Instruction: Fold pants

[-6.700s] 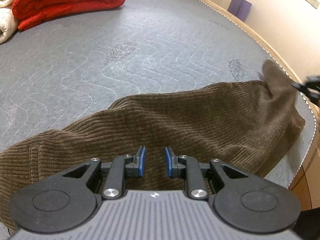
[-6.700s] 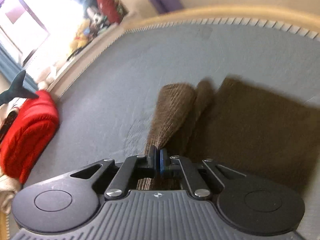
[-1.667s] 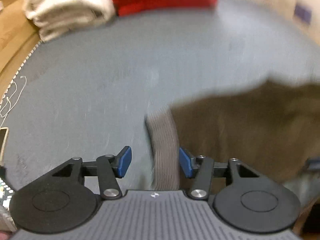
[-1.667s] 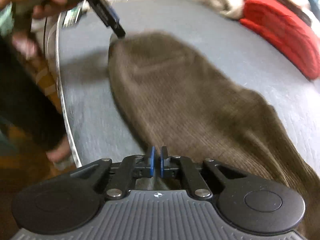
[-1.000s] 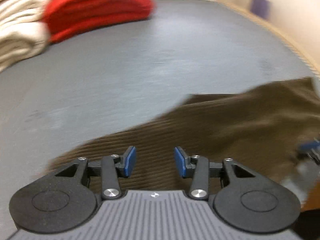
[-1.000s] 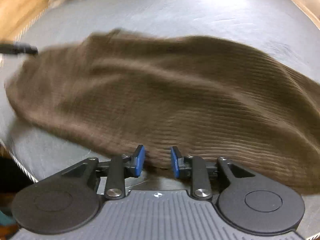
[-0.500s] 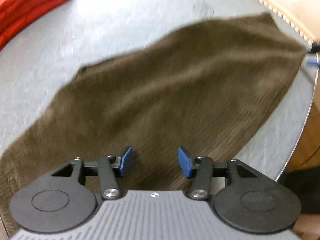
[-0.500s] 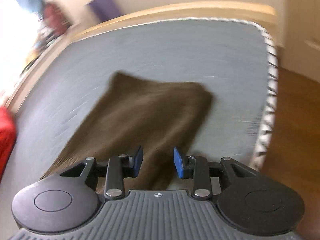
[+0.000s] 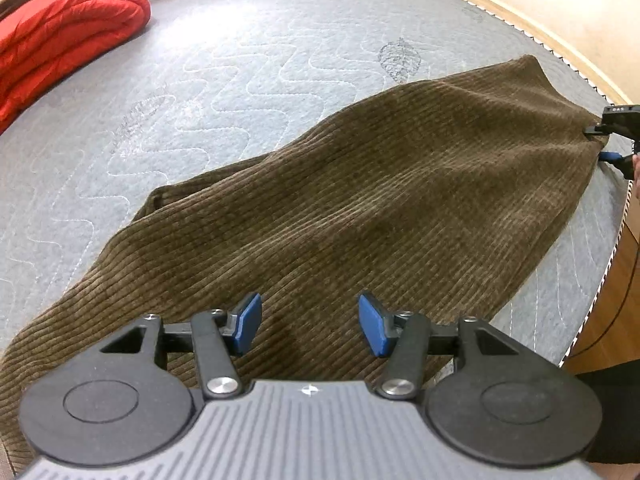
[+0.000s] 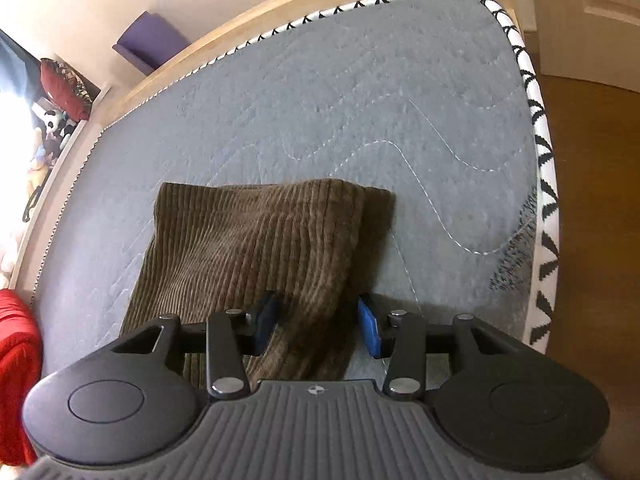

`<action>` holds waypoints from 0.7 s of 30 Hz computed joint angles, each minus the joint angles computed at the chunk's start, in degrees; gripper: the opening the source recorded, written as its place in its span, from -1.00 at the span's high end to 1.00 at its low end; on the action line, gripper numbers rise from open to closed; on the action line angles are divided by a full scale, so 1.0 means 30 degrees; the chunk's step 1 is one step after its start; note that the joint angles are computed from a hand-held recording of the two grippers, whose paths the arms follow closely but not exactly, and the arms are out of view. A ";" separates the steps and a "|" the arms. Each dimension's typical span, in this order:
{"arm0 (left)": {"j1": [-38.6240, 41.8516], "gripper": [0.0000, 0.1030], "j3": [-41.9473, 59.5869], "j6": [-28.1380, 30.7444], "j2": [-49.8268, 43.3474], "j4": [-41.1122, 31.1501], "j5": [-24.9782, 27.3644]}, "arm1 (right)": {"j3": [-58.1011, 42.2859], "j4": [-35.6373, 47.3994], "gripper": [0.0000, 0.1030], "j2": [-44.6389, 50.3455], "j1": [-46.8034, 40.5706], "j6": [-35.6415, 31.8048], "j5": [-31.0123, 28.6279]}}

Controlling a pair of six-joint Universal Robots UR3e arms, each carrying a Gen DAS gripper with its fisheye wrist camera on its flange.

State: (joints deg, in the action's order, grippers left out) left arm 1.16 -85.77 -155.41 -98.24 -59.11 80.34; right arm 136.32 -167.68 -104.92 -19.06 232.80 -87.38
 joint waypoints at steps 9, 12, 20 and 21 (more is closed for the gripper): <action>0.1759 -0.16 -0.0040 0.0490 0.1275 -0.0772 -0.1094 | -0.4576 0.1115 0.79 0.2045 0.5715 0.2238 -0.7160; 0.3117 -0.16 0.0141 0.0513 0.1783 -0.1141 -0.1755 | -1.0576 0.2422 0.79 0.4822 1.1017 -0.1727 -1.1689; 0.7447 -0.16 0.0963 0.0726 0.2404 -0.2447 -0.3018 | -2.6574 0.3960 0.77 1.6109 2.2589 -1.6448 -1.2198; 0.7749 -0.16 0.1085 0.0709 0.2321 -0.2587 -0.3069 | -2.8574 0.5768 0.76 1.7472 2.3293 -1.6734 -1.1755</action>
